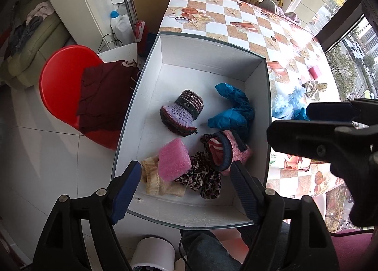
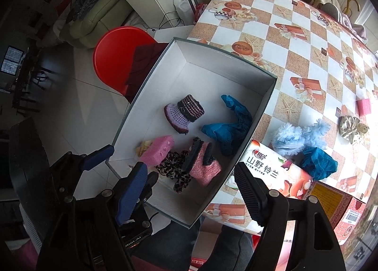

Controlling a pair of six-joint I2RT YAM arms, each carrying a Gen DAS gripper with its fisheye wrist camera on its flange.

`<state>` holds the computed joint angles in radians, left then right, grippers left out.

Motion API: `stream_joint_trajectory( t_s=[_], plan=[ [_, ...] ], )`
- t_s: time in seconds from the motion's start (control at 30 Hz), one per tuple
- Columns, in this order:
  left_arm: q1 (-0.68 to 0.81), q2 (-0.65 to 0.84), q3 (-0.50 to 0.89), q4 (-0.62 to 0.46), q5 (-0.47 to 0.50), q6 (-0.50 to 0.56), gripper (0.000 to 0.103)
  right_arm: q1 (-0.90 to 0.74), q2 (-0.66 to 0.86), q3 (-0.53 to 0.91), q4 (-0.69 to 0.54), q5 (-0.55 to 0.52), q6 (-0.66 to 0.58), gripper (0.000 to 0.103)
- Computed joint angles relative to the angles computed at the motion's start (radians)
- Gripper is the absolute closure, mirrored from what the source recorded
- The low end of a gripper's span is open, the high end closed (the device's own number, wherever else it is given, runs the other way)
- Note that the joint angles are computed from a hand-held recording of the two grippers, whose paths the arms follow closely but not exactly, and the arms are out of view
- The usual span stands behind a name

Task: Organize soft objects
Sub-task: 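Open the left tool to drop the sponge while the right tool releases the mitten, then move both tools toward the light-blue fluffy item and cream polka-dot scrunchie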

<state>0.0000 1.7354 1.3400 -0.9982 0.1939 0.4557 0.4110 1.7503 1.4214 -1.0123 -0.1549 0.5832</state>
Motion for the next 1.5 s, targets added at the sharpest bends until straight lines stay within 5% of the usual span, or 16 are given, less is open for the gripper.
stream_joint_trajectory(
  t_s=[0.07, 0.13, 0.43, 0.73, 0.87, 1.03, 1.5],
  plan=[
    [0.008, -0.002, 0.008, 0.000, 0.027, -0.011, 0.011, -0.005, -0.001, 0.000, -0.011, 0.009, 0.004, 0.023],
    [0.009, -0.008, 0.014, 0.010, 0.040, -0.025, 0.000, -0.010, -0.005, -0.005, -0.024, 0.023, 0.008, 0.000],
    [-0.081, 0.032, 0.150, -0.051, 0.131, -0.038, 0.000, -0.186, -0.175, -0.154, -0.017, -0.040, 0.038, 0.000],
    [-0.364, 0.161, 0.341, -0.118, 0.092, -0.097, 0.000, -0.677, -0.420, -0.239, -0.142, -0.097, -0.099, 0.000],
    [-0.509, 0.290, 0.471, -0.140, 0.031, -0.081, 0.000, -0.932, -0.464, -0.265, -0.191, -0.125, -0.224, 0.000],
    [-0.642, 0.504, 0.642, -0.152, -0.145, 0.068, 0.000, -1.176, -0.466, -0.317, -0.217, -0.169, -0.362, 0.000],
    [-0.780, 1.095, 1.350, -0.552, -0.384, 0.261, 0.000, -1.414, -0.305, -0.355, -0.179, -0.187, -0.552, 0.000]
  ],
)
